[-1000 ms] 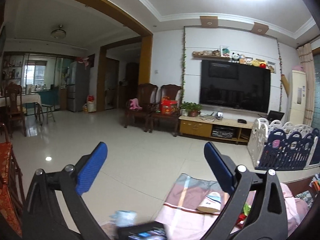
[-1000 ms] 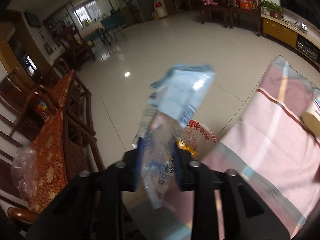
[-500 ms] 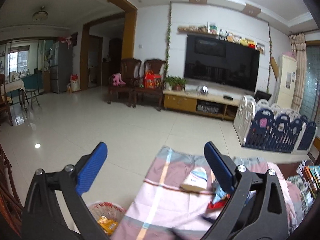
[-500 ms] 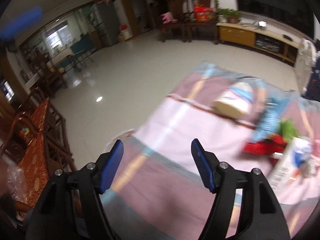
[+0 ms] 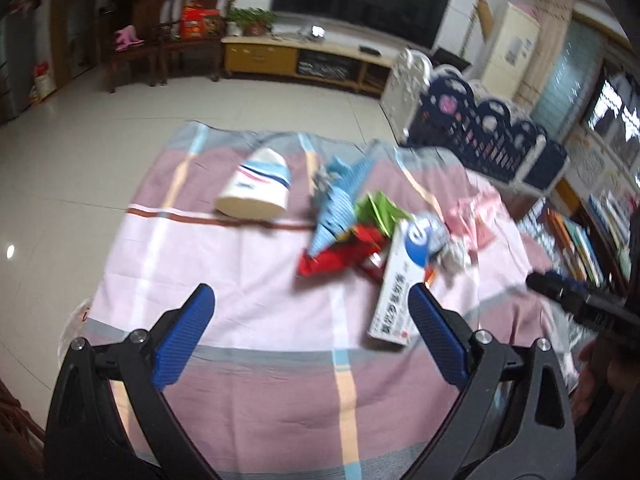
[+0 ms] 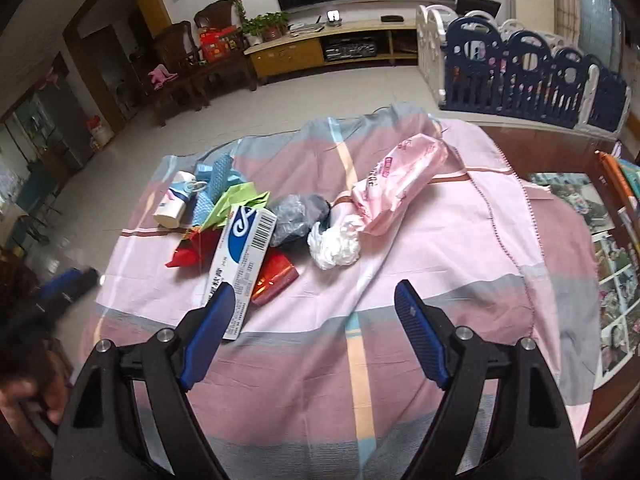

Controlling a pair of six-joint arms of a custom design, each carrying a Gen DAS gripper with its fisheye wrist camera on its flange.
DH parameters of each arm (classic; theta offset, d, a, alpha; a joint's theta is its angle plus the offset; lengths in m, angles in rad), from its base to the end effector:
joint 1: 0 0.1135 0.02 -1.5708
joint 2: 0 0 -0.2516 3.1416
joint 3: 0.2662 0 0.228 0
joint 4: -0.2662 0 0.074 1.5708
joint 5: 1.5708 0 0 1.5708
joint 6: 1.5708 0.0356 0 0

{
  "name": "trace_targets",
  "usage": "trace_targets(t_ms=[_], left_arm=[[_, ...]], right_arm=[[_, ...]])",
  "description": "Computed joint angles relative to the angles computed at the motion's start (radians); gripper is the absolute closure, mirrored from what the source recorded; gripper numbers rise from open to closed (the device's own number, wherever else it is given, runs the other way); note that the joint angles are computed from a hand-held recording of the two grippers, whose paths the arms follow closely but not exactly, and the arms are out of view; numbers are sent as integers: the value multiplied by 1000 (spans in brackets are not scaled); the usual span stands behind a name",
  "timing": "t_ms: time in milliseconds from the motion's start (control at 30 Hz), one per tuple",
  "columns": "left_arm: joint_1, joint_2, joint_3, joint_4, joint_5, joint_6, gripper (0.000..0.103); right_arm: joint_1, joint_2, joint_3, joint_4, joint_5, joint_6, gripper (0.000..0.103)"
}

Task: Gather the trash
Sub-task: 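Move both open tools back over the remaining trash on the table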

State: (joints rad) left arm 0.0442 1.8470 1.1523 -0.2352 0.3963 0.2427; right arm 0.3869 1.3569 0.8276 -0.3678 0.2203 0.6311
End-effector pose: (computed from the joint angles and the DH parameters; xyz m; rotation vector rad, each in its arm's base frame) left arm 0.3601 0.0022 0.1752 0.4021 2.4030 -0.3678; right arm 0.2387 0.0889 0.2151 0.3918 2.4150 0.1811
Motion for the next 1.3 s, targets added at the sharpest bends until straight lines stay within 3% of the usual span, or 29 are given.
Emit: trace_targets(t_ms=[300,633,1300], left_arm=[[-138,36,-76,49,-85,-4,6],[-133,-17,-80,-6,-74,29,6],[-130,-18,-72,-3,-66,26,6]], right_arm=[[-29,4,-16,-16,6,-33,23],[-34,28,-6,-12,-1,-42,23],[-31,54,-1,7,-6,-52,23]])
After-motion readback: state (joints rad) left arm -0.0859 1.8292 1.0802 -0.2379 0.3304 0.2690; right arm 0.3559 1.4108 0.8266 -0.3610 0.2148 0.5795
